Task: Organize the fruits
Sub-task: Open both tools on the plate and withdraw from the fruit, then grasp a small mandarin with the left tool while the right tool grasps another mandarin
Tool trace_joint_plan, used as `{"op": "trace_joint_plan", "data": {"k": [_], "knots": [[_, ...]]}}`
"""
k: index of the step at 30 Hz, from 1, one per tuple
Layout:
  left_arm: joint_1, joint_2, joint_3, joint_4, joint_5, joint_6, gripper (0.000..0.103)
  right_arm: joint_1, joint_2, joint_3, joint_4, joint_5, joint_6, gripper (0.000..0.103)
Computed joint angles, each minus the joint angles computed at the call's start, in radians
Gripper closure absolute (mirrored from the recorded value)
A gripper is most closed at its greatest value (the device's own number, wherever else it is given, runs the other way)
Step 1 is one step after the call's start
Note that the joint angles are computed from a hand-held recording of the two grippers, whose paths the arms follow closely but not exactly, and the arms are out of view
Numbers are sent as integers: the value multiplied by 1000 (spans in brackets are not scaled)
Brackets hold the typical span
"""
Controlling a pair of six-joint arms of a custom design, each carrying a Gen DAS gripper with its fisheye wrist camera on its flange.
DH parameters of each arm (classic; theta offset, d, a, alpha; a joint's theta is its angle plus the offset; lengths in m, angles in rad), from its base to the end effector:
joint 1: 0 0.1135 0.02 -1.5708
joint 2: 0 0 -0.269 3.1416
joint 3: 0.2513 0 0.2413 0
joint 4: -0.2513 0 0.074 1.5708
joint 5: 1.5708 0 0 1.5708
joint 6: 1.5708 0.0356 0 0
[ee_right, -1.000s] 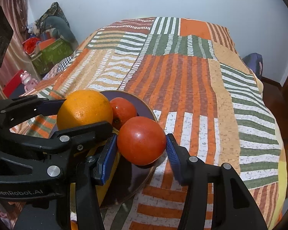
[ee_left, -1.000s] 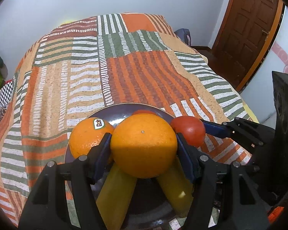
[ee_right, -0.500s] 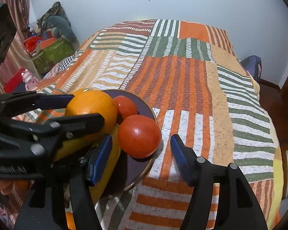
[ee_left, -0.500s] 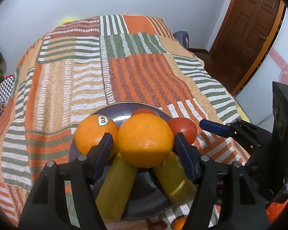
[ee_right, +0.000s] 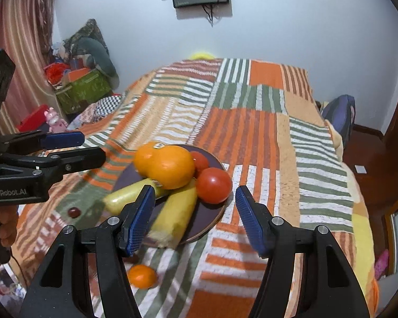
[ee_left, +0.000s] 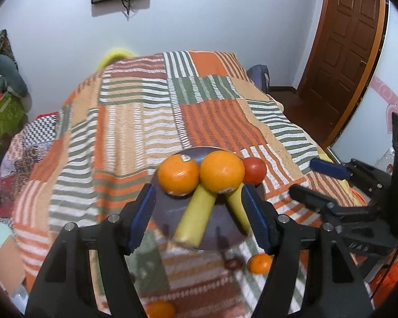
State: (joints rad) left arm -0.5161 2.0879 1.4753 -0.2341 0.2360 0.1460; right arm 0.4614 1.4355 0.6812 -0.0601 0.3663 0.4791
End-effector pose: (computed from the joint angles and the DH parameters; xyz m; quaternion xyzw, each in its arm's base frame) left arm 0.3879 -0.2296 0.1807 0.3413 0.8647 -0.1729 0.3255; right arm 0.2463 0.1082 0.1857 0.0753 0.9132 0.0136 0.4004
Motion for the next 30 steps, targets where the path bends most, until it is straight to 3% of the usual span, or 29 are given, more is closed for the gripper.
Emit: {"op": "trace_joint_plan", "data": {"k": [7, 16, 27, 30], "knots": [[74, -141, -196, 39, 8, 36, 33, 127, -61, -6, -79, 94, 80, 44], [159, -167, -362, 70, 11, 98, 33, 226, -14, -24, -110, 123, 176, 44], [164, -94, -450, 137, 2, 119, 34, 234, 140, -53, 5, 22, 215, 44], [164, -63, -452, 145, 6, 125, 41, 225, 178, -61, 48, -21, 221, 48]]}}
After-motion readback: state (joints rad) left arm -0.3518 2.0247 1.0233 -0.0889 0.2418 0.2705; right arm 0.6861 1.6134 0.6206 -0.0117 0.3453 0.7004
